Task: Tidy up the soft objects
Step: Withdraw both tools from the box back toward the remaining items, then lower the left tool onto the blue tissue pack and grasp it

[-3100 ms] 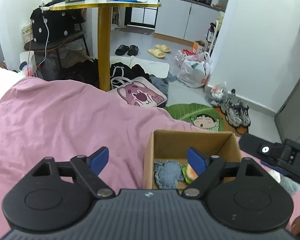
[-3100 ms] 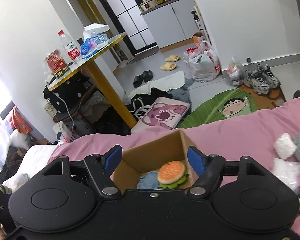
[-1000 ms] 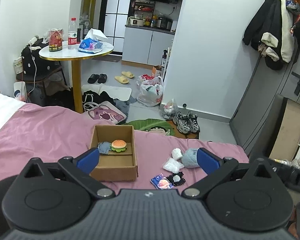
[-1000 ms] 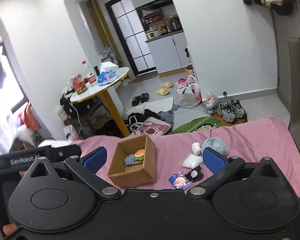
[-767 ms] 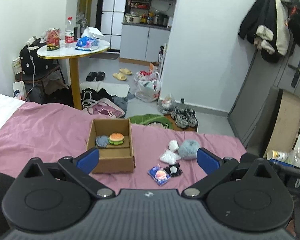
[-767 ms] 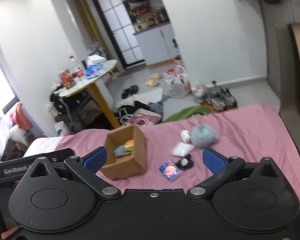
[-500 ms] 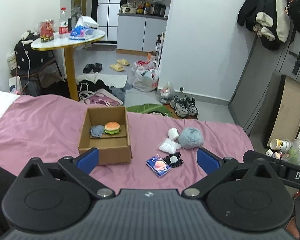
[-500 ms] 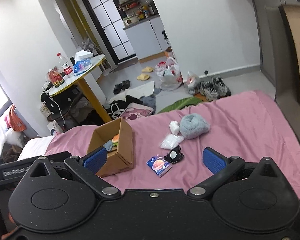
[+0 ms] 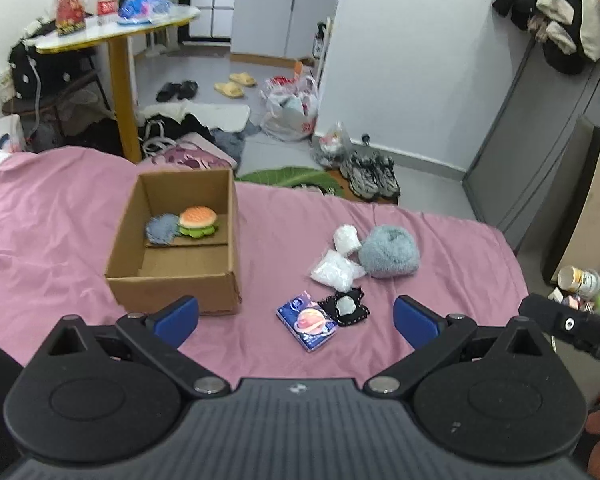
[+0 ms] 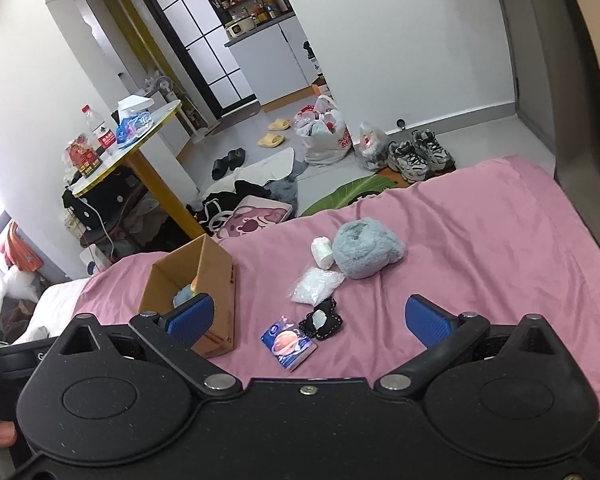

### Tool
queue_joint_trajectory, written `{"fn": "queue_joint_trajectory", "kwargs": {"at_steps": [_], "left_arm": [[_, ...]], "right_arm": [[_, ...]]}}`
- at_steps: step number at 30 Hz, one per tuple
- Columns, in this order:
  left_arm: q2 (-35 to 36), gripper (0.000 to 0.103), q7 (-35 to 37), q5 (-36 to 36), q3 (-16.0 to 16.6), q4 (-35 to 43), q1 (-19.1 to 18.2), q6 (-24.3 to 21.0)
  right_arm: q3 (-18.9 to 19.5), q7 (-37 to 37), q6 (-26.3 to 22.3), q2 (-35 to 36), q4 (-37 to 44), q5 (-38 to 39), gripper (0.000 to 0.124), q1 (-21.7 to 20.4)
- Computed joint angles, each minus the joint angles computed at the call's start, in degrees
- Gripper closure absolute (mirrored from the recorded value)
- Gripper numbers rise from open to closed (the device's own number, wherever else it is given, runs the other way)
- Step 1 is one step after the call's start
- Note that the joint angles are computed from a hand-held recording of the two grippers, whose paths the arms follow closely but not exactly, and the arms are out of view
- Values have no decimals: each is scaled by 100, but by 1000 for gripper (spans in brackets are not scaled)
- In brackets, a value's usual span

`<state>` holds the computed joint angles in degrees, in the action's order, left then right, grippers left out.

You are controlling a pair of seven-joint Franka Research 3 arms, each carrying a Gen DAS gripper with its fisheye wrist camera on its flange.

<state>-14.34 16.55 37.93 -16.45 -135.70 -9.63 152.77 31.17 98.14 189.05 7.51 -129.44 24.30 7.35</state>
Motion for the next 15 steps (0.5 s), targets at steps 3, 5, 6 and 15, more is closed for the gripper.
{"fn": "queue_joint_trajectory", "kwargs": {"at_steps": [3,5,6,15], "left_arm": [[264,0,151,-92,74,114,-9,50],[432,0,156,-75,115,175,16,118],[502,0,159,-76,132,211,19,116],[1274,3,584,-397,386,535,-41,446]], "right_arm": [[-462,15,-68,235,203,-64,21,389],[-497,-21,-139,417,362,-55,22,397],[-658,-32,-149,491,434,-60,22,545],[-1607,-69,-339,1016,886,-162,26,1416]]}}
